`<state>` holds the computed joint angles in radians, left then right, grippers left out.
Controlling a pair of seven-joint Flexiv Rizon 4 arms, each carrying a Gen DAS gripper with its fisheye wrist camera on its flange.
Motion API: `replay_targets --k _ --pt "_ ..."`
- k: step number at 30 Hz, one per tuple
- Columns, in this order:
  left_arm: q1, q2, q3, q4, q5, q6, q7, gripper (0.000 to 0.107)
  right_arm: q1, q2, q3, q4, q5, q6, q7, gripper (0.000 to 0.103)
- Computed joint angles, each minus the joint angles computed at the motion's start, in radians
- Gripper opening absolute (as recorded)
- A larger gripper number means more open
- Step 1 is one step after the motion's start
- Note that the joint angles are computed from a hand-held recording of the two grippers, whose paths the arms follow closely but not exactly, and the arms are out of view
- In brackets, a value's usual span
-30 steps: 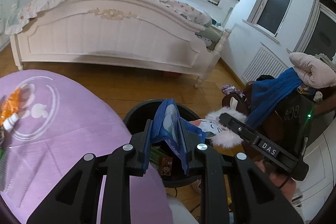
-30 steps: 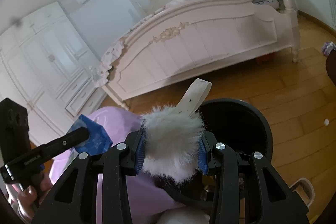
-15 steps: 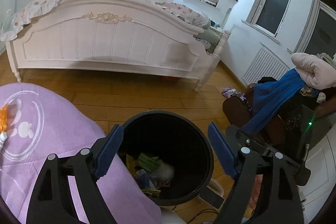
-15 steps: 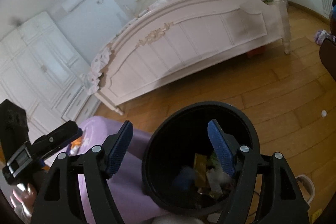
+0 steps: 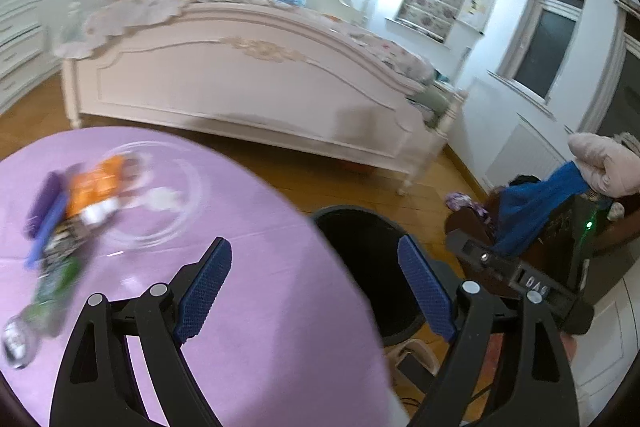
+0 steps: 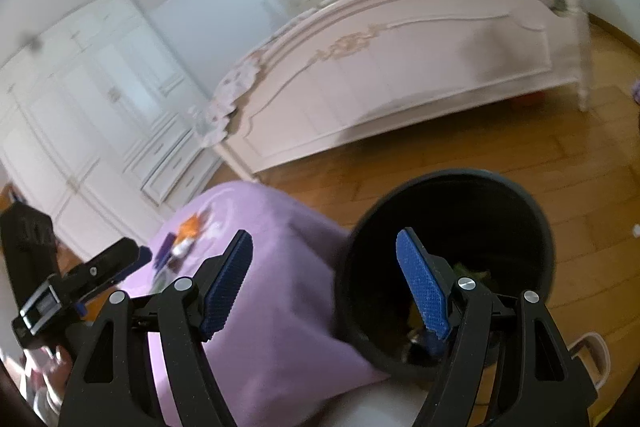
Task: Collect trash
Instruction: 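Move both open tools back over the table, then grasp the black-and-white lid with the left tool while the right tool grasps the clear plastic tray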
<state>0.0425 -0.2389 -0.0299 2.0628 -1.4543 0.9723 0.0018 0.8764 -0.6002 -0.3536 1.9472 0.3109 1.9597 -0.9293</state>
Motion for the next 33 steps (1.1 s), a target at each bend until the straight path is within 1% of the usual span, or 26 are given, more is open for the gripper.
replay_targets --k 4,7,11,12,14,15,16,19,21,22,24,26,28,29,32,33 --pt "0.045 0.000 0.035 0.007 0.002 0.011 0.007 0.085 0.018 -0.014 0.010 -0.060 -0.057 -0.055 0.000 0.074" --pt "0.080 -0.011 0.055 0.005 0.009 0.049 0.010 0.085 0.013 -0.026 0.032 -0.103 -0.124 -0.096 0.012 0.074" --pt "0.126 -0.044 0.071 -0.001 0.039 0.133 0.006 0.085 -0.045 -0.052 0.124 -0.187 -0.256 -0.177 0.033 0.074" --pt "0.135 -0.053 0.071 -0.001 0.048 0.158 0.010 0.085 -0.078 -0.062 0.173 -0.217 -0.291 -0.199 0.038 0.074" --pt "0.156 -0.079 0.072 -0.009 0.087 0.210 0.016 0.084 -0.169 -0.088 0.298 -0.283 -0.354 -0.243 0.045 0.074" --pt "0.168 -0.089 0.070 -0.012 0.101 0.227 0.019 0.082 -0.220 -0.108 0.373 -0.327 -0.387 -0.283 0.045 0.075" --pt "0.182 -0.098 0.068 -0.016 0.124 0.230 0.013 0.076 -0.251 -0.126 0.424 -0.366 -0.413 -0.327 0.049 0.076" --pt "0.225 -0.122 0.064 -0.025 0.211 0.226 -0.015 0.065 -0.334 -0.198 0.577 -0.501 -0.466 -0.443 0.036 0.076" --pt "0.249 -0.133 0.057 -0.029 0.261 0.212 -0.031 0.064 -0.374 -0.248 0.668 -0.588 -0.469 -0.515 0.008 0.076" --pt "0.260 -0.139 0.055 -0.033 0.289 0.199 -0.045 0.063 -0.379 -0.269 0.692 -0.632 -0.464 -0.561 0.000 0.076" --pt "0.285 -0.139 0.047 -0.027 0.320 0.169 -0.048 0.061 -0.360 -0.301 0.690 -0.715 -0.453 -0.644 -0.002 0.076" --pt "0.298 -0.141 0.044 -0.028 0.356 0.144 -0.056 0.058 -0.323 -0.335 0.651 -0.804 -0.446 -0.724 0.021 0.076" --pt "0.311 -0.146 0.032 -0.038 0.353 0.137 -0.051 0.054 -0.305 -0.360 0.626 -0.872 -0.427 -0.788 0.046 0.076" --pt "0.313 -0.151 0.030 -0.044 0.356 0.142 -0.056 0.054 -0.299 -0.375 0.615 -0.912 -0.417 -0.829 0.062 0.076" --pt "0.329 -0.163 0.025 -0.061 0.365 0.123 -0.075 0.050 -0.280 -0.415 0.599 -1.008 -0.399 -0.902 0.066 0.076" --pt "0.332 -0.166 0.022 -0.065 0.366 0.121 -0.076 0.048 -0.280 -0.420 0.595 -1.021 -0.392 -0.915 0.058 0.076"
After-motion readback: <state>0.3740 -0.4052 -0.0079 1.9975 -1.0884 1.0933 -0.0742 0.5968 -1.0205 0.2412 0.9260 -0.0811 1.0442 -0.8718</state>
